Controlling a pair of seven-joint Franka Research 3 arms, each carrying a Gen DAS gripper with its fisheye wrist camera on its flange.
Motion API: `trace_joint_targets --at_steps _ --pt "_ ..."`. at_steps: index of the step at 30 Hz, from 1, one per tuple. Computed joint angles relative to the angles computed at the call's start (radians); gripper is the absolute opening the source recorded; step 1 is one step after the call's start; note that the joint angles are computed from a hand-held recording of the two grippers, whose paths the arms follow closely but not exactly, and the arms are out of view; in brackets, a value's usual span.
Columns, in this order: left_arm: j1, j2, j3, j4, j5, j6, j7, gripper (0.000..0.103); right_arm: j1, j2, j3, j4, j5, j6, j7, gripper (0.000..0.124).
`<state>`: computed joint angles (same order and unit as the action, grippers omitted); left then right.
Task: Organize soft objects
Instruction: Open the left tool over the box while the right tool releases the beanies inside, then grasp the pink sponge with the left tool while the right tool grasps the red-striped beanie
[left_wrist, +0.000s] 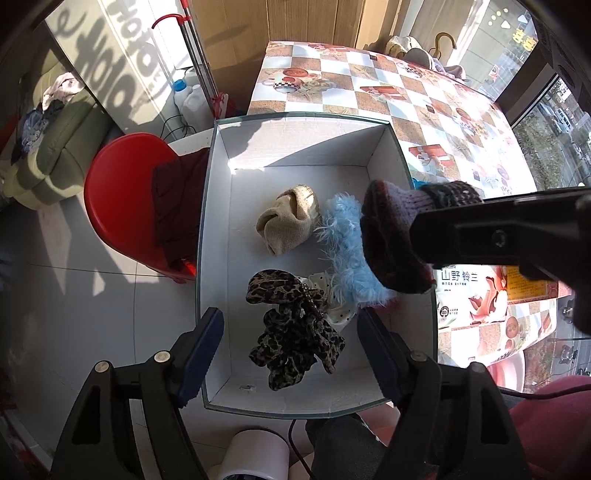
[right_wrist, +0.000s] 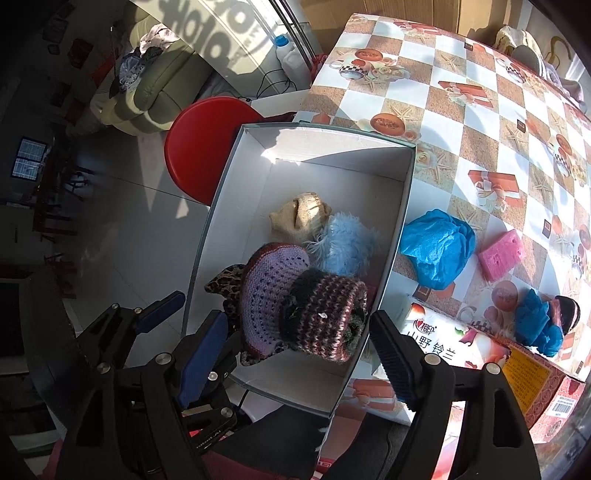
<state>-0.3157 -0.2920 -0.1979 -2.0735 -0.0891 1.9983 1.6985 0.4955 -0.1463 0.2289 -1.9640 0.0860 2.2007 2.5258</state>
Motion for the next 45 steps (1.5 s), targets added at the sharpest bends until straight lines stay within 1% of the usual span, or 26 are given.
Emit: trace_joint_targets --at_steps 1,3,4,6,9,12,14,16,20,22,24,27,30,33,35,38,40,45 --pt "0.0 0.0 0.001 -0.002 -0.005 0.014 -0.002 0.086 -0.003 -0.011 -0.002 -0.009 -0.003 0.004 0.011 0.095" --pt "0.001 0.013 0.002 0.01 -0.016 0.024 -0.01 0.088 -0.011 -0.04 -0.003 -0.039 -0.003 0.017 0.042 0.102" --pt "0.001 0.026 0.002 0.025 -0.025 0.02 -0.016 0.089 -0.017 -0.064 -0.004 -0.065 0.001 0.032 0.059 0.102" --pt "-0.002 0.047 0.008 0.055 -0.065 0.016 -0.012 0.103 -0.031 -0.114 -0.005 -0.112 0.008 0.04 0.093 0.102" --pt "-0.013 0.084 -0.001 0.117 -0.114 0.015 0.009 0.103 -0.07 -0.225 0.0 -0.202 0.005 0.036 0.166 0.102" --pt "-0.034 0.141 -0.033 0.202 -0.113 0.014 0.041 0.103 -0.119 -0.383 -0.004 -0.315 0.024 0.003 0.245 0.102" --pt "-0.053 0.188 -0.059 0.262 -0.104 0.012 0.071 0.103 -0.156 -0.496 -0.005 -0.386 0.038 -0.041 0.288 0.102" --pt "-0.076 0.247 -0.091 0.327 -0.081 -0.003 0.09 0.103 -0.2 -0.614 -0.008 -0.444 0.04 -0.113 0.324 0.102" --pt "-0.139 0.385 -0.152 0.453 0.012 -0.048 0.089 0.103 -0.28 -0.804 -0.029 -0.539 0.04 -0.263 0.338 0.102" --pt "-0.176 0.458 -0.172 0.514 0.067 -0.074 0.08 0.103 -0.315 -0.882 -0.045 -0.592 0.05 -0.319 0.33 0.102" --pt "-0.217 0.534 -0.183 0.576 0.13 -0.102 0.065 0.103 -0.343 -0.948 -0.071 -0.652 0.065 -0.357 0.301 0.102" --pt "-0.278 0.638 -0.182 0.659 0.219 -0.138 0.04 0.103 -0.375 -1.005 -0.111 -0.743 0.101 -0.369 0.236 0.102" --pt "-0.333 0.739 -0.17 0.754 0.28 -0.196 0.015 0.103 -0.404 -1.012 -0.148 -0.817 0.136 -0.344 0.146 0.102" --pt "-0.382 0.827 -0.153 0.849 0.322 -0.264 -0.002 0.103 -0.427 -0.967 -0.187 -0.87 0.172 -0.285 0.035 0.102" --pt "-0.407 0.874 -0.142 0.898 0.338 -0.297 -0.007 0.103 -0.437 -0.923 -0.209 -0.895 0.205 -0.228 -0.036 0.102" --pt "-0.44 0.931 -0.122 0.953 0.363 -0.336 -0.031 0.103 -0.439 -0.81 -0.226 -0.898 0.241 -0.163 -0.141 0.102" --pt "-0.452 0.959 -0.113 0.978 0.364 -0.356 -0.052 0.103 -0.437 -0.755 -0.225 -0.903 0.266 -0.131 -0.184 0.102" --pt "-0.466 0.99 -0.106 0.989 0.365 -0.364 -0.08 0.103 -0.436 -0.668 -0.179 -0.899 0.246 -0.133 -0.218 0.102"
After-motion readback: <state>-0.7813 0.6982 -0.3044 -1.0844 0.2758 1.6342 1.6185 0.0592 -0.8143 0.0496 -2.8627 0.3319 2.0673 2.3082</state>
